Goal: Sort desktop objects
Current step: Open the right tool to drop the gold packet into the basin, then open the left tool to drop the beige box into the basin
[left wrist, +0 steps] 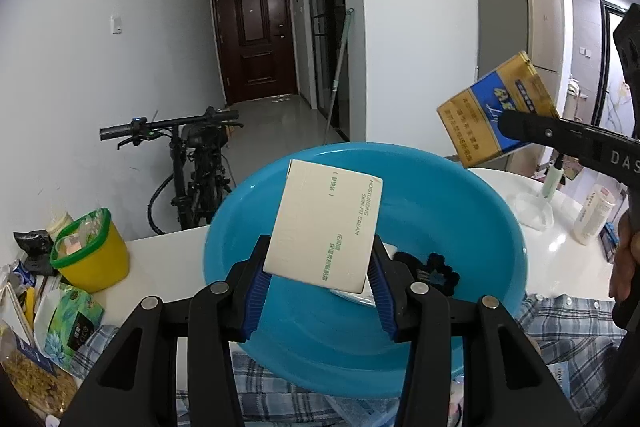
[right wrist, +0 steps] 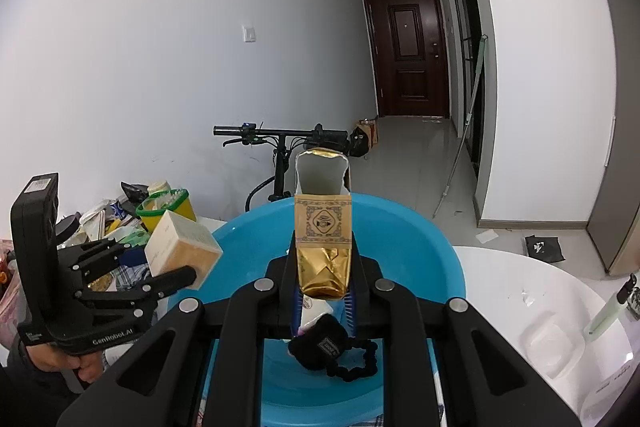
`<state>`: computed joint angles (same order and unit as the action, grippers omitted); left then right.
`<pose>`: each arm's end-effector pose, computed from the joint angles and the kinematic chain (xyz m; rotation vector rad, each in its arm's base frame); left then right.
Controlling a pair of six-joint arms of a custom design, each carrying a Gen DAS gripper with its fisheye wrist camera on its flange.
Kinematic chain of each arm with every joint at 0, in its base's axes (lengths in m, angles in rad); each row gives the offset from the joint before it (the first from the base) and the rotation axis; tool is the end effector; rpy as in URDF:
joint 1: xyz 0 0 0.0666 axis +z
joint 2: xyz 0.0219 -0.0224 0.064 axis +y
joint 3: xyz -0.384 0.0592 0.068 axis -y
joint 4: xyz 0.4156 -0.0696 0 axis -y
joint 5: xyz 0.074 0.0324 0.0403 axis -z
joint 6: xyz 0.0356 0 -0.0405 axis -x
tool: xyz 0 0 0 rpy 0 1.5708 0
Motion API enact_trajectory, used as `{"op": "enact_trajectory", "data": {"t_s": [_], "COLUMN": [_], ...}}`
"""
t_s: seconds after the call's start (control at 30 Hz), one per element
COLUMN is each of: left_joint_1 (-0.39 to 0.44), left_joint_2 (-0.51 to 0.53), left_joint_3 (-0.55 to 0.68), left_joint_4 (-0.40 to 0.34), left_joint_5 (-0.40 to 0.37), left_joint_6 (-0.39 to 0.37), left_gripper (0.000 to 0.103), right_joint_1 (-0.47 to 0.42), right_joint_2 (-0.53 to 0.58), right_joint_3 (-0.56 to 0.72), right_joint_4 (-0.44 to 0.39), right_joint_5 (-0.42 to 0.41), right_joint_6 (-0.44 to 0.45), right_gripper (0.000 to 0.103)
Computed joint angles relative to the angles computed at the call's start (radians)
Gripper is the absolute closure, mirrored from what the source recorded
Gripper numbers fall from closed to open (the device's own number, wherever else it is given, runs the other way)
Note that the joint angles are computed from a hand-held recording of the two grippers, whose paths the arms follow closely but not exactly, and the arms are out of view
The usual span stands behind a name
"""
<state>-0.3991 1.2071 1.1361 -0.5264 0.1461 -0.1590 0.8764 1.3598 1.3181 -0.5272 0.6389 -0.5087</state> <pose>0.4158 -0.1814 0.4226 0.6799 2.0671 -0.2958 0.3427 0.3777 0.4476 -0.0095 2.0231 0.1892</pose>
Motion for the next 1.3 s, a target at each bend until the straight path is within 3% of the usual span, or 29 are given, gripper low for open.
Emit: {"op": "enact_trajectory", "data": {"t_s": [0.2,0.23,0.27,0.3,0.37,0.57,1.3], "left_joint_1": [-0.004,-0.004,-0.005,-0.007,-0.008,-0.010,-0.004], "left_joint_2": [-0.002,-0.002,-0.002,-0.003,-0.004,-0.014,-0.006], "left_joint_3": [0.004,0.005,0.005,0.006,0.006,0.003,0.006], "left_joint_4": [-0.005,-0.006,-0.007,-0.008,-0.010,-0.006,-0.012], "left_joint_5": [0.002,0.003,0.004,0.006,0.011,0.020,0.012], "left_joint_6": [0.002,0.002,0.001,0.000,0.000,0.006,0.017], "left_gripper": [0.055,0.055,0.055,0.055,0.055,0.055,0.055], "right_joint_1": [-0.002,-0.010,-0.019,-0.022,-0.018,0.001,-0.006], "right_joint_2": [-0.004,-0.005,-0.005,0.000,0.014,0.011,-0.015], "right_joint_3": [0.000,-0.002,-0.002,0.006,0.019,0.012,-0.005], "right_joint_4": [-0.002,-0.001,-0.004,-0.029,-0.055,-0.016,-0.020], "right_joint_5": [-0.002,-0.037,-0.066,-0.067,-0.023,0.026,0.015], "right_joint_6": [-0.016,-0.033,-0.052,-0.084,-0.126,-0.112,-0.110], "right_gripper": [0.086,0.069,0.015,0.003,0.000,0.000,0.000]}}
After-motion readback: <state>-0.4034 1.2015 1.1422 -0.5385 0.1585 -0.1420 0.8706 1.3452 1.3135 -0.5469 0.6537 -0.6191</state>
